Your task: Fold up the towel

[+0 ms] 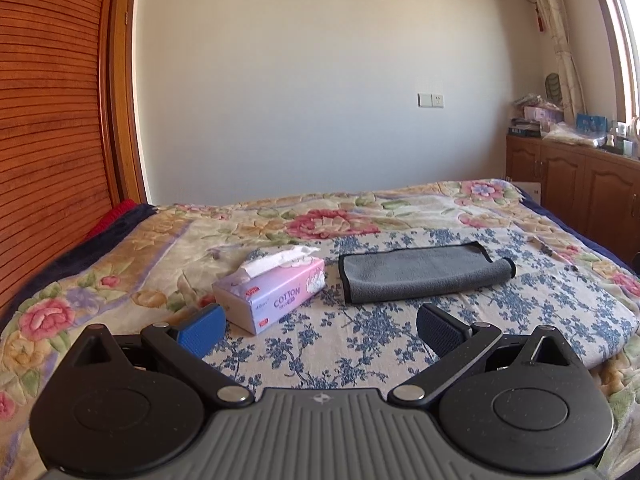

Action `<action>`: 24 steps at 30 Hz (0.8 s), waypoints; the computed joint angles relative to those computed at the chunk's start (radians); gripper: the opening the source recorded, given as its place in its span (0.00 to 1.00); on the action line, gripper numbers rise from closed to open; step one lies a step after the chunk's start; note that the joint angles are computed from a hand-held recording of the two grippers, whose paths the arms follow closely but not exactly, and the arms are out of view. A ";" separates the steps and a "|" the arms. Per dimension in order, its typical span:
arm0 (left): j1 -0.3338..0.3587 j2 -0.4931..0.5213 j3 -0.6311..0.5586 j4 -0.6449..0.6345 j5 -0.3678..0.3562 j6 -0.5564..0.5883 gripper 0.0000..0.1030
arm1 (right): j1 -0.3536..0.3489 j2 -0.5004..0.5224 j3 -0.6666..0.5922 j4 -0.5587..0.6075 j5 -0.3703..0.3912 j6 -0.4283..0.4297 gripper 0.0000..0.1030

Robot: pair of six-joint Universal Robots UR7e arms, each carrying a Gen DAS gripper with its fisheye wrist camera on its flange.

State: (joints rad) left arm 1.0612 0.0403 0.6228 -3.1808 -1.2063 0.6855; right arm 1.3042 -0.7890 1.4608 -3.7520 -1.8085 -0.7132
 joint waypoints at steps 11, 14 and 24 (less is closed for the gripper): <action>0.000 -0.002 0.016 -0.049 -0.029 0.027 1.00 | -0.002 0.014 -0.005 -0.066 0.011 -0.004 1.00; 0.001 -0.001 0.015 -0.053 -0.029 0.019 1.00 | -0.003 0.018 -0.007 -0.087 0.013 -0.007 1.00; 0.002 0.000 0.010 -0.053 -0.026 0.012 1.00 | -0.006 0.024 -0.013 -0.104 0.014 -0.001 1.00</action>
